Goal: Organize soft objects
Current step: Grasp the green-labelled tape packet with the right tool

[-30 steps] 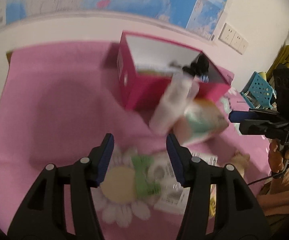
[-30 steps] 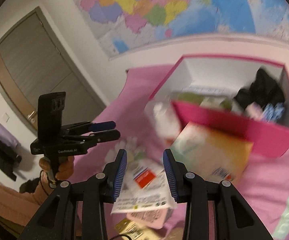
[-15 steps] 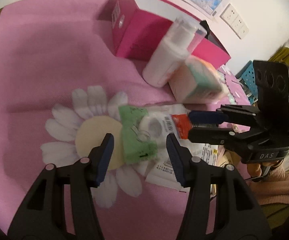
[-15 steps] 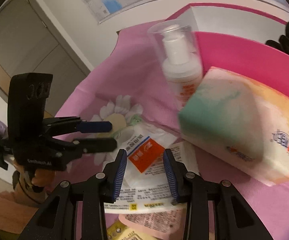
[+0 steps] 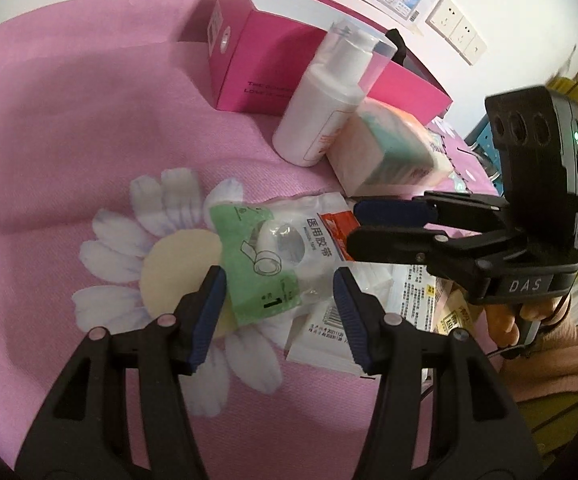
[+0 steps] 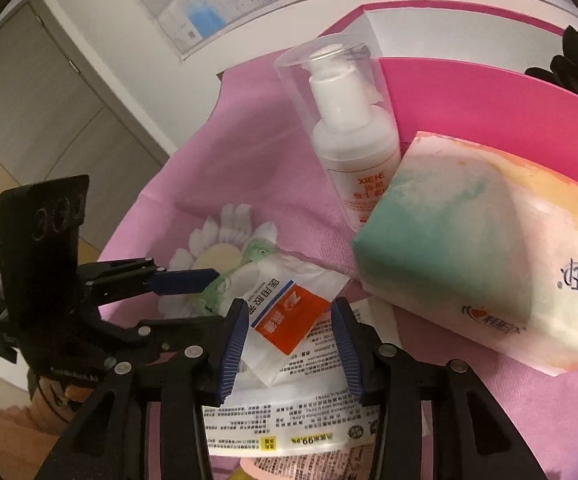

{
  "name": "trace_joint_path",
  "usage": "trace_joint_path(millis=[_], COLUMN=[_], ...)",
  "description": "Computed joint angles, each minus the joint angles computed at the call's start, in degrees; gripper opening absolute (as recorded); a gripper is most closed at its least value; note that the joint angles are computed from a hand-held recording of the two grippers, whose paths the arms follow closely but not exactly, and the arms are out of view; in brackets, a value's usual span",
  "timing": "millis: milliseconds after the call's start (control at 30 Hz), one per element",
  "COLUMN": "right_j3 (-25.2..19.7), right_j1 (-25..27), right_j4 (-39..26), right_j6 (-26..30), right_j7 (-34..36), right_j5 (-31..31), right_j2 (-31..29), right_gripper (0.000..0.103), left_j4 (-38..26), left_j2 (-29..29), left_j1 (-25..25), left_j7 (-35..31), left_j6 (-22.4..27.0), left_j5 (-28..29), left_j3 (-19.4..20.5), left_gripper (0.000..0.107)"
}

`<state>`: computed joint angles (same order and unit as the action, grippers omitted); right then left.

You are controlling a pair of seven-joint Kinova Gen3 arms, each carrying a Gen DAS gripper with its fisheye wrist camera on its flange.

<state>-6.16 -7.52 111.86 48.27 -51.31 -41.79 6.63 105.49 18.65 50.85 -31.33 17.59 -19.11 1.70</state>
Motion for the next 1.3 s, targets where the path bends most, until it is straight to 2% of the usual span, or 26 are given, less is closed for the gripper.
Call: trace_joint_path(millis=[67,133,333,400,433,633,667,800,833,1033,1133,1233,1300], right_j3=[-0.2,-0.4,-0.6,-0.5,-0.5,-0.5,-0.6,-1.7,-1.0,-1.5,-2.0,-2.2,-1.9], right_j1=[-0.1,0.0,2.9,3.3,3.0,2.2,2.2,4.6,3.5,1.9,1.7,2.7,3.0], right_j4=[0.1,0.2,0.9,0.9,0.7,0.5,0.8,0.5,0.1,-0.3,1.0,1.8,2.7], right_j6=[-0.3,-0.6,1.9,2.4,2.2,-0.2,-0.7,2.7,2.9,0.6,-1.4,-0.6,-0.6], right_j7=[0.1,0.1,5.3,5.5,4.9,1.0,1.1,4.8,4.0,0.5,1.8,5.7,8.0], right_j5=[-1.1,-2.0,-9.9,-10.7,-10.0,-6.9,-6.7,-10.1,-9.2,-6.8,-7.3,-9.7,-11.2], right_j2=[0.5,0.8,3.6,4.0,4.0,4.2,4.0,5.1,5.4,5.4,4.4,3.6,2.1], right_gripper=[0.055,0.059,0.06,0.058,0.053,0.013,0.01,0.011,0.016,0.017,0.011,0.008,0.008], left_j4=[0.1,0.4,1.7,1.8,1.8,2.3,2.6,2.9,2.7,3.1,3.1,3.2,3.9], left_j2=[0.0,-0.1,-0.6,-0.6,-0.7,-1.0,-1.1,-1.3,-1.3,-1.4,-1.4,-1.5,-1.8], left_j1=[0.0,0.5,1.0,0.7,0.6,0.6,0.4,0.0,0.0,-0.7,-0.9,-1.2,-3.4], left_j7=[0.0,0.7,0.9,0.5,0.3,0.0,-0.2,-0.9,-1.1,-2.0,-2.4,-2.5,-3.8], left_j6=[-0.1,-0.7,-2.3,-2.4,-2.4,-3.0,-3.3,-3.8,-3.6,-3.7,-3.9,-4.1,-5.7], left_j5=[-0.2,-0.6,-0.6,-0.3,-0.2,0.3,0.6,1.4,1.6,2.3,2.9,3.8,5.8], left_j3=[-0.1,-0.6,-1.2,-1.0,-0.9,-1.0,-0.9,-0.7,-0.7,-0.3,-0.3,-0.1,1.9], left_gripper=[0.057,0.057,0.057,0.057,0.057,0.057,0.057,0.057,0.056,0.053,0.052,0.052,0.049])
